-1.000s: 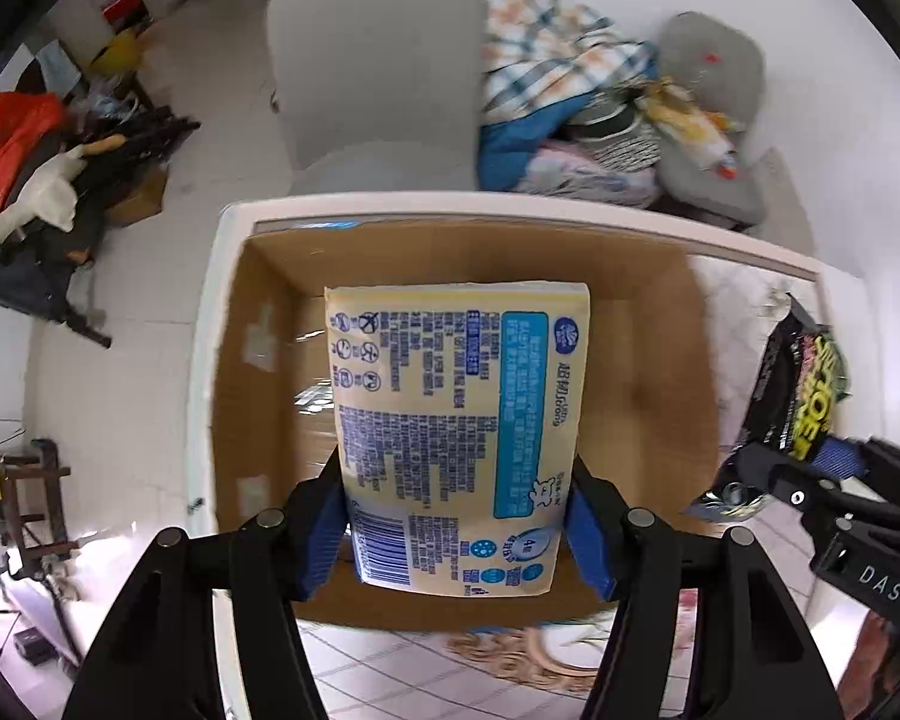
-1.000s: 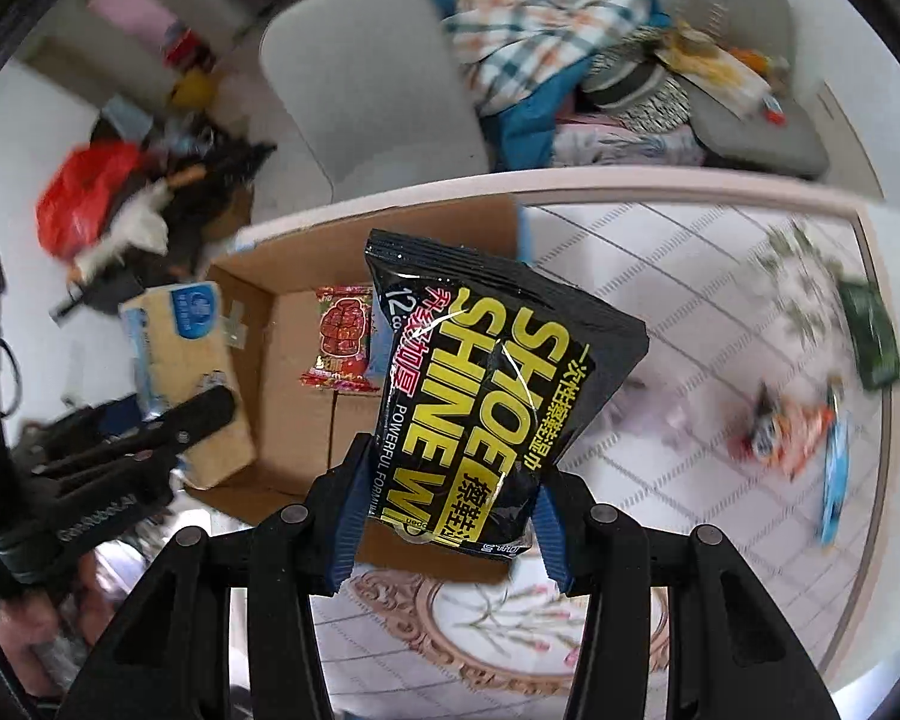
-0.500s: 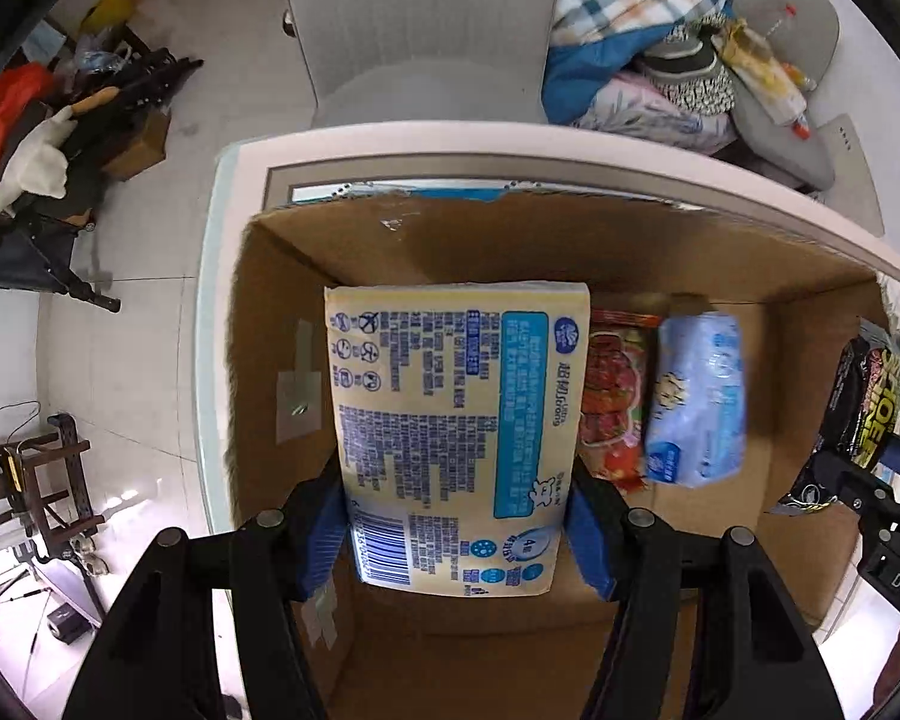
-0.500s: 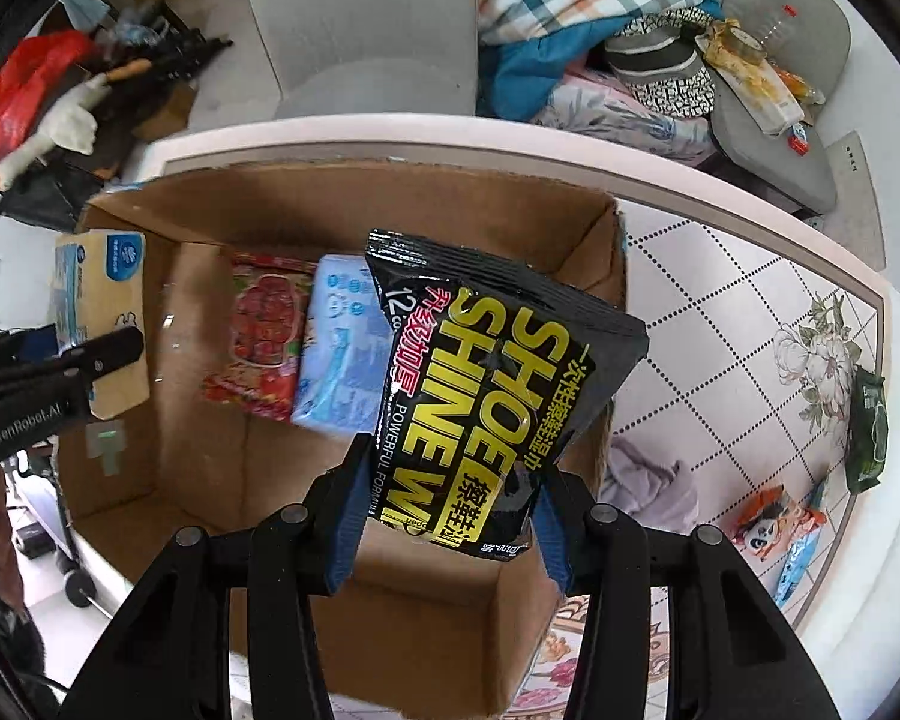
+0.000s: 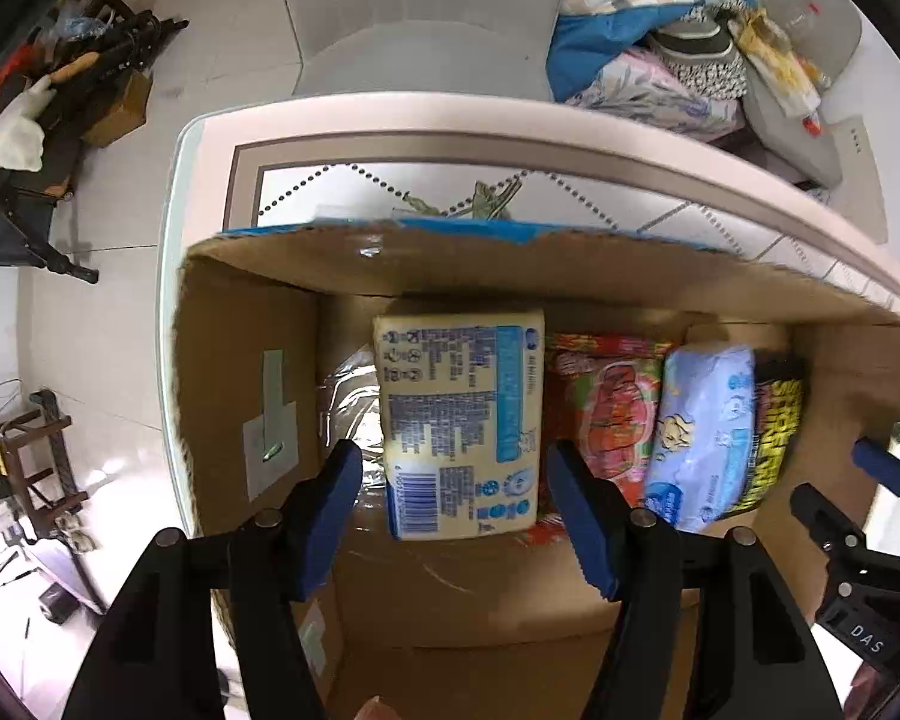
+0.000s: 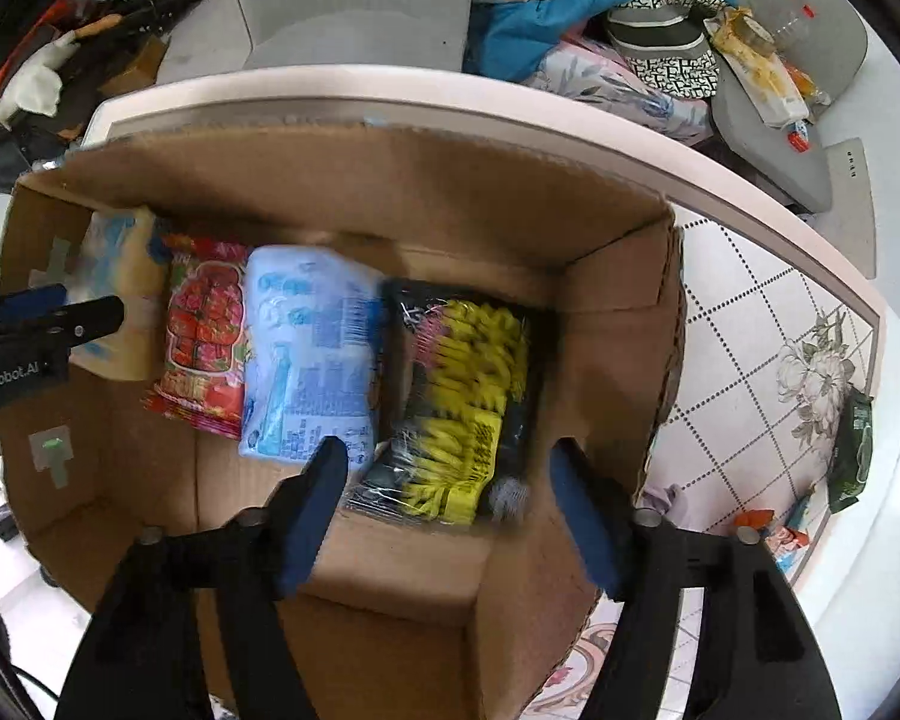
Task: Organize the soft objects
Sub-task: 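Carry both packs into the box and open both tools to release, then lift both tools out of the box toward the remaining items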
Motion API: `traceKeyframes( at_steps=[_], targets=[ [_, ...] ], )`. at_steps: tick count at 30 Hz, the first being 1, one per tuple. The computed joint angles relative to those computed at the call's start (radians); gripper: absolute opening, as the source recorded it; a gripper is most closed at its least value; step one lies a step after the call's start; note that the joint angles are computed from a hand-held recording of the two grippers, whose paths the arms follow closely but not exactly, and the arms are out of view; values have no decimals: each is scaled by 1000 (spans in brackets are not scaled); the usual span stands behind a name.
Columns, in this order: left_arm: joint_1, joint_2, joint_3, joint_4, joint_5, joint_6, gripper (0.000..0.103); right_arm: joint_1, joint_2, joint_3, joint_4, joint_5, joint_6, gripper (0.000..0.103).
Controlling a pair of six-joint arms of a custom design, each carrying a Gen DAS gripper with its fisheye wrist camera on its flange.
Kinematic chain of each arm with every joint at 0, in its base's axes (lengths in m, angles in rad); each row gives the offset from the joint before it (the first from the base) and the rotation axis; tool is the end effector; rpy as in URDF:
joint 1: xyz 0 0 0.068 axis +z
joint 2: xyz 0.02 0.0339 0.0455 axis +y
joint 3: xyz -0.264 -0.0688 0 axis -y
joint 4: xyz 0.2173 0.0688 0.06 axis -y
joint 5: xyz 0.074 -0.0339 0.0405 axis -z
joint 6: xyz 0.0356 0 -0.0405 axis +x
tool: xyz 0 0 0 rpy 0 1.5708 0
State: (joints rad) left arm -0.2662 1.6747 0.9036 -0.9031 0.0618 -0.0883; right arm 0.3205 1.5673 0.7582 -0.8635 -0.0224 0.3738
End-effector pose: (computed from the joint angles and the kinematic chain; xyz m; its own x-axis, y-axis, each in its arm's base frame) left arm 0.2249 -0.0636 0.1587 -0.9785 0.1756 0.1082 0.1708 0.9839 -0.0521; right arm 0.1908 0.0642 0.1526 -0.9932 0.0550 0.1028 0.0536 0.9984 -0.0164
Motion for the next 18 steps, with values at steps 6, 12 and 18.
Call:
traceKeyframes(
  at_steps=[6,12,18],
  targets=[
    [13,-123,-18,-59,2,14,67,-10,-104,-7,-35,-23,27,77],
    [-8,-313,-84,-122,2,-4,67,83,-238,-54,-69,-38,138,84],
    [-57,-539,-156,-214,-34,-62,100,287,-390,-101,-124,-21,348,88]
  ],
)
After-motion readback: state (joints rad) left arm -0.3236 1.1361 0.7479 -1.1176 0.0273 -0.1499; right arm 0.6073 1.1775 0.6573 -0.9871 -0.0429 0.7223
